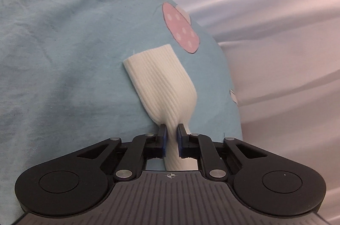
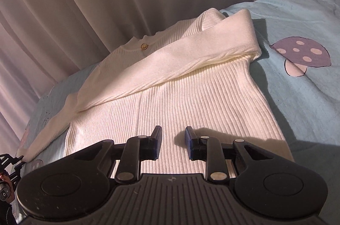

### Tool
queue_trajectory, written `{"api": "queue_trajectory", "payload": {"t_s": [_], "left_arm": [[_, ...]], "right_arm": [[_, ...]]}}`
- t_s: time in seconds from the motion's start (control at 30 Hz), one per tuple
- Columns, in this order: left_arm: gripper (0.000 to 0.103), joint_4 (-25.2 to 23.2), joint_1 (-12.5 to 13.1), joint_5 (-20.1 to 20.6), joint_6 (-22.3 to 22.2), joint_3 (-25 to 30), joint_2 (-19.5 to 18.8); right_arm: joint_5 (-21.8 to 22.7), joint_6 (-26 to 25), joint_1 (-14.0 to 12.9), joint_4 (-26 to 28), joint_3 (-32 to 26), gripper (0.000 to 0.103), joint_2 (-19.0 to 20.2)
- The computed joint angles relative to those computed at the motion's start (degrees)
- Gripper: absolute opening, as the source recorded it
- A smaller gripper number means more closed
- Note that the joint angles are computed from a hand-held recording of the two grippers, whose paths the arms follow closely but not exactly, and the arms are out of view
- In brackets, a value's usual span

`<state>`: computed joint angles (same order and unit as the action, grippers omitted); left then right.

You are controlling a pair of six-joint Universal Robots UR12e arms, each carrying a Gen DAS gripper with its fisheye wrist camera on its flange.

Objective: Fold small clothes
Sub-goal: 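Lift the sleeve and lay it across the dress body, open left gripper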

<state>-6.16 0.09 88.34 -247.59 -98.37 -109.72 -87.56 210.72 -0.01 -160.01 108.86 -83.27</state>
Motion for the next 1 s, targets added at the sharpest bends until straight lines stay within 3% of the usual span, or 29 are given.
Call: {"api": "queue_trajectory", "payload": {"t_s": [0.17,0.27,0.4,0.5,0.53,0.57,0.63,0.7,0.77,0.9,1.0], "left_arm": [[0.011,2.90,-1.82,-0.71,11.31,2.18,-0.26],[0.011,5.16,-4.26,-5.46,20.41,5.07,-0.96],[0.011,6.77,-8.77,-15.34,31.56,9.38,-3.26],[0.026,-0.06,-11.75,-23.33,38.96,12.83,-5.51],[0.044,-4.68,-12.40,-26.13,41.57,13.87,-6.06],[0.054,-10.11,-12.92,-28.42,44.39,14.83,-6.42],[0.053,-16.11,-13.53,-30.08,46.89,14.96,-6.47],[0.057,-16.74,-13.50,-29.26,46.53,13.66,-5.66],[0.069,-16.29,-13.03,-26.98,45.39,12.67,-4.89],[0.069,-16.80,-12.53,-14.97,41.70,11.67,-3.58],[0.069,-17.59,-11.83,-9.71,39.74,12.21,-3.79]], "right_arm": [[0.14,0.73,-0.46,-0.56,0.46,0.024,-0.17],[0.41,1.32,-0.68,-1.52,0.86,0.024,-0.28],[0.93,2.12,-1.10,-2.15,1.08,0.024,-0.44],[1.87,1.95,-1.54,-2.55,1.19,0.024,-0.54],[2.86,2.19,-1.85,-2.42,1.16,0.024,-0.51],[4.26,2.45,-2.24,-2.02,1.08,0.024,-0.46],[7.85,2.78,-3.10,-1.37,0.91,0.024,-0.24],[12.61,3.03,-4.09,-1.07,0.59,0.024,0.29],[15.24,3.96,-4.58,-1.14,-0.05,0.025,1.13],[18.15,7.10,-5.18,-2.94,-1.79,0.030,3.60],[18.47,6.37,-4.79,-2.75,-3.83,0.032,5.58]]}}
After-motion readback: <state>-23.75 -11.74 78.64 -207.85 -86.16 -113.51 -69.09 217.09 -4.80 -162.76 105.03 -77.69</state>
